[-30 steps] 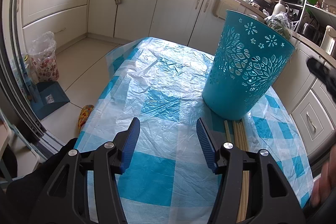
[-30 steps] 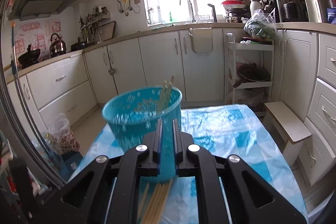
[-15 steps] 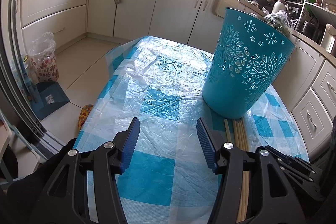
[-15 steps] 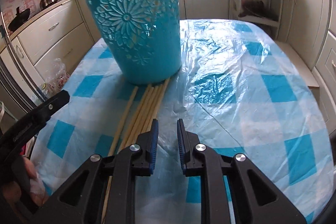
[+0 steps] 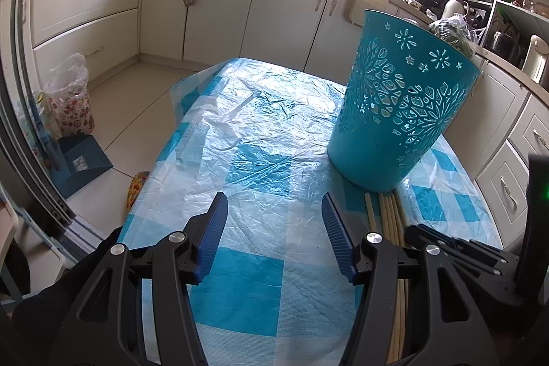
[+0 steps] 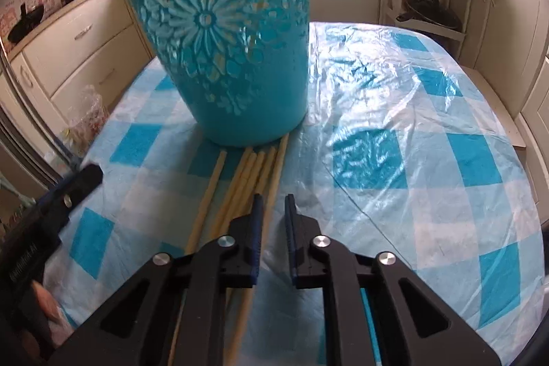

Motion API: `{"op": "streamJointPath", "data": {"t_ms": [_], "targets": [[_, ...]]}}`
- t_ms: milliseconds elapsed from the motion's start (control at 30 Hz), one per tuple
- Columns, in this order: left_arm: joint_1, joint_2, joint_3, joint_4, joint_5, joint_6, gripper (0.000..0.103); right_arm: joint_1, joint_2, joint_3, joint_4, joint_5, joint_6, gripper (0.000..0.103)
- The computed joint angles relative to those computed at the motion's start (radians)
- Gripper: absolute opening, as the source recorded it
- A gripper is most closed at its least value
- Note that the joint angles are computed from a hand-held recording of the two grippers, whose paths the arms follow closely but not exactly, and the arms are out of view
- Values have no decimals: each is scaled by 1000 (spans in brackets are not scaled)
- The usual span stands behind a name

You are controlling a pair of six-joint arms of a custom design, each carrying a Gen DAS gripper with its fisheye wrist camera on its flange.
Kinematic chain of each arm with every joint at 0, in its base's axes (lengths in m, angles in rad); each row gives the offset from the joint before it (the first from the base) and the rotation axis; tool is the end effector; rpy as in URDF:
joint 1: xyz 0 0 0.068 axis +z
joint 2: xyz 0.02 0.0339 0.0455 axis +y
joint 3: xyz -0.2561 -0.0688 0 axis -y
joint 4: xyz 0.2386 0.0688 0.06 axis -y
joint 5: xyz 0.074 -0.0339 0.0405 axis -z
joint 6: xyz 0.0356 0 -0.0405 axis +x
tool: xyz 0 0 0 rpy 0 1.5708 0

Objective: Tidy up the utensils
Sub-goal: 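Lower the right gripper around another wooden stick, then close the left gripper on a wooden stick and lift it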

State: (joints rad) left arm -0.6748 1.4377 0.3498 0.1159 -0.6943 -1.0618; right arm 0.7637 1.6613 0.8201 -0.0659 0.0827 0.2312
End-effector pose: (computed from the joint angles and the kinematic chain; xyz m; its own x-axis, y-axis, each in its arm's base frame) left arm 0.1759 -0.1116 0.1002 -0.4876 -0.4693 -0.7362 -0.4665 0.8528 -0.2346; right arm 0.2291 0.2153 0.1444 -0.7033 -0.3573 -0.6145 -0.5047 0.8598 0.0778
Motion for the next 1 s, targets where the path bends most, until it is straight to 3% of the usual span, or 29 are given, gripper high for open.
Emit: {"op": "streamJointPath", "data": {"t_ms": [133,400,833,933,967,1000], "targets": [[8,12,13,-4,23,18,56,-12,-70,-56,-33,-9,-32,6],[47,155,169,-38,226,147,57,-111,-281,-212,-119,-78,-3,6],[46,364,436,-228,214,224,56,-133,-330,-250,-103,-123,4,6],[35,393,477,-266,192,240,37,-144,-331,-252,-97,-131,1,6],[30,400,487,-271,186,252,22,-146,-329,-252,-95,-131,0,6],[30,394,483,-262,196,270,16,-147,-327,-250,-93,-130,-1,6]]}}
